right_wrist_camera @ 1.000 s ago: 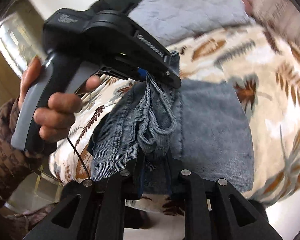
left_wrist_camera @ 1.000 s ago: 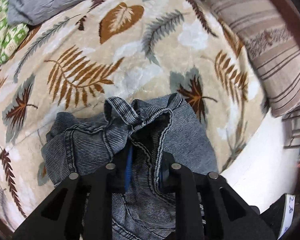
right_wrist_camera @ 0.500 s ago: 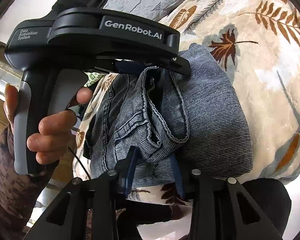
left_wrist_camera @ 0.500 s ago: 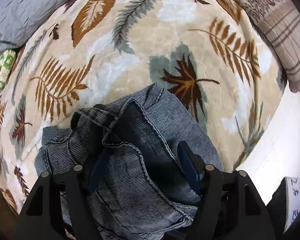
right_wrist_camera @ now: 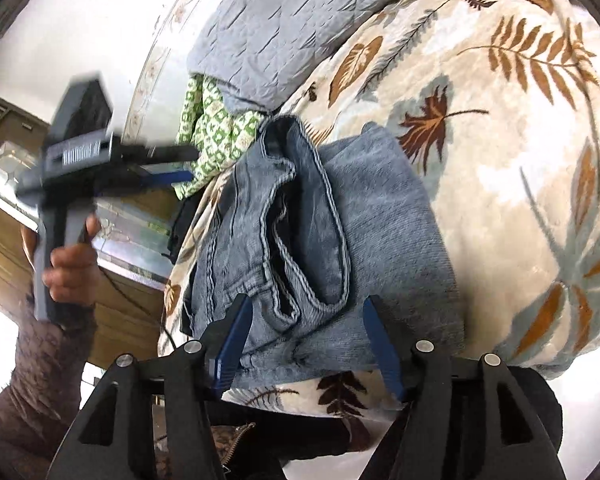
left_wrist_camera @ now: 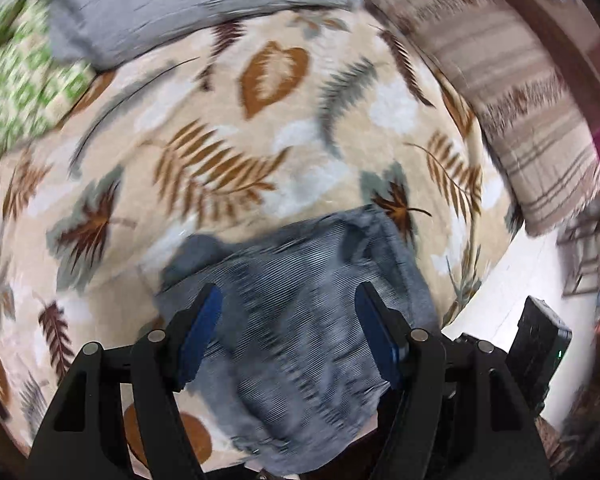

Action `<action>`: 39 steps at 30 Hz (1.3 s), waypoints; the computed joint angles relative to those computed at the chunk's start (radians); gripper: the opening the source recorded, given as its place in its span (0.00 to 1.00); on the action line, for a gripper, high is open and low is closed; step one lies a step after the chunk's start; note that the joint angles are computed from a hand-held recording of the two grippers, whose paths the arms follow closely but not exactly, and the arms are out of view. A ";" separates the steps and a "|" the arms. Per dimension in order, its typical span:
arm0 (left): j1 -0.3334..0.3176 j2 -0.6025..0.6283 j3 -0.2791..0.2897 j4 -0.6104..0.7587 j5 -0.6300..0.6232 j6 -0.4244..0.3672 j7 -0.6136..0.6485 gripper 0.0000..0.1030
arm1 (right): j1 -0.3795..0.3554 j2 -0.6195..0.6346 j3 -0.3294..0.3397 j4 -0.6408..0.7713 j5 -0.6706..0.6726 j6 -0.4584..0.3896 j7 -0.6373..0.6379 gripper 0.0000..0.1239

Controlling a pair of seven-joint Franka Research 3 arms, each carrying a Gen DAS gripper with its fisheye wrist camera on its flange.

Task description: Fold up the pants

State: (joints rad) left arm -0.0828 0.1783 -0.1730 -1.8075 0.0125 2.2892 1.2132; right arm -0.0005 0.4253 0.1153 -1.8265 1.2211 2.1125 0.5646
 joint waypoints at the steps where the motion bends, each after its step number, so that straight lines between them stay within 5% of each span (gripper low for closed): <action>1: 0.016 -0.030 0.003 -0.046 -0.040 0.022 0.007 0.67 | 0.003 -0.005 0.001 0.003 0.000 0.003 0.010 0.51; 6: 0.076 -0.162 0.028 -0.303 -0.388 0.168 0.143 0.67 | 0.025 0.036 0.007 0.094 -0.033 0.037 0.050 0.57; 10: 0.059 -0.217 0.051 -0.445 -0.671 0.282 0.295 0.67 | 0.049 0.105 0.024 0.200 -0.090 0.066 0.106 0.60; 17: 0.028 -0.198 0.068 -0.504 -1.091 0.335 0.580 0.67 | 0.058 0.236 0.068 0.380 -0.206 0.017 0.220 0.60; 20: 0.024 -0.192 0.055 -0.511 -1.202 0.364 0.678 0.77 | 0.042 0.255 0.090 0.401 -0.215 -0.012 0.205 0.60; 22: 0.024 -0.193 0.051 -0.512 -1.299 0.369 0.756 0.78 | 0.020 0.265 0.109 0.411 -0.199 -0.060 0.177 0.58; 24: 0.026 -0.194 0.051 -0.513 -1.371 0.353 0.817 0.78 | 0.006 0.269 0.119 0.418 -0.194 -0.114 0.145 0.39; 26: 0.023 -0.197 0.045 -0.518 -1.416 0.366 0.852 0.77 | 0.048 0.254 0.096 0.415 -0.254 -0.087 0.128 0.26; 31: 0.010 -0.246 0.044 -0.573 -1.433 0.418 0.833 0.53 | 0.087 0.207 0.082 0.368 -0.312 -0.012 0.108 0.21; 36: 0.000 -0.291 0.054 -0.642 -1.319 0.493 0.692 0.64 | 0.076 0.207 0.078 0.375 -0.320 -0.053 0.114 0.24; 39: -0.005 -0.260 0.080 -0.632 -1.381 0.420 0.720 0.69 | 0.069 0.228 0.079 0.401 -0.308 -0.078 0.145 0.26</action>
